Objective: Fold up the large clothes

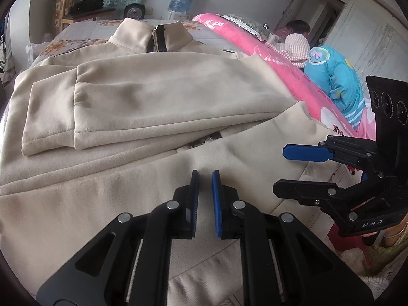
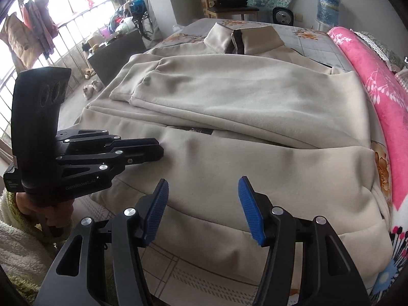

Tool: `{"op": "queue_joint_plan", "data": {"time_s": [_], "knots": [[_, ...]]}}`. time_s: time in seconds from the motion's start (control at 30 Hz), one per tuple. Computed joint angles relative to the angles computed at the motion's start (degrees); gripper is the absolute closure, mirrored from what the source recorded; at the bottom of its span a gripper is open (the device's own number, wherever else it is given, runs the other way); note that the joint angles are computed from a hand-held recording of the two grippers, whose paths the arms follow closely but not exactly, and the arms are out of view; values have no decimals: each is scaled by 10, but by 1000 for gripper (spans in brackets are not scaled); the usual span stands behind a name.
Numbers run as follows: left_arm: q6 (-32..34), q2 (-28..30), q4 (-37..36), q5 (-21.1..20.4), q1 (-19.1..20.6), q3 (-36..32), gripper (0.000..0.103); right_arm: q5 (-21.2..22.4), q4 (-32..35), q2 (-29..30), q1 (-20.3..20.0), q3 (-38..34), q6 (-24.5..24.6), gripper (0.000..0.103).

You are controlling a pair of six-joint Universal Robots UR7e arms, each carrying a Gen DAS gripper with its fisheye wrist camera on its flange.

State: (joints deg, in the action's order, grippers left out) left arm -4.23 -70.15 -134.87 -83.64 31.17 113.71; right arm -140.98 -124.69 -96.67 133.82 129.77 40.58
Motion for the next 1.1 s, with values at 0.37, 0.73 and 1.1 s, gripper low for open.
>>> {"op": "queue_joint_plan", "data": {"time_s": [0.37, 0.73, 1.1], "knots": [[-5, -2, -2, -8, 5, 0, 92, 16, -78, 6, -22, 29, -29, 72], [4, -44, 37, -9, -4, 6, 92, 10, -76, 10, -20, 28, -22, 74], [-19, -56, 64, -6, -6, 16, 88, 14, -70, 8, -10, 16, -14, 74]]}}
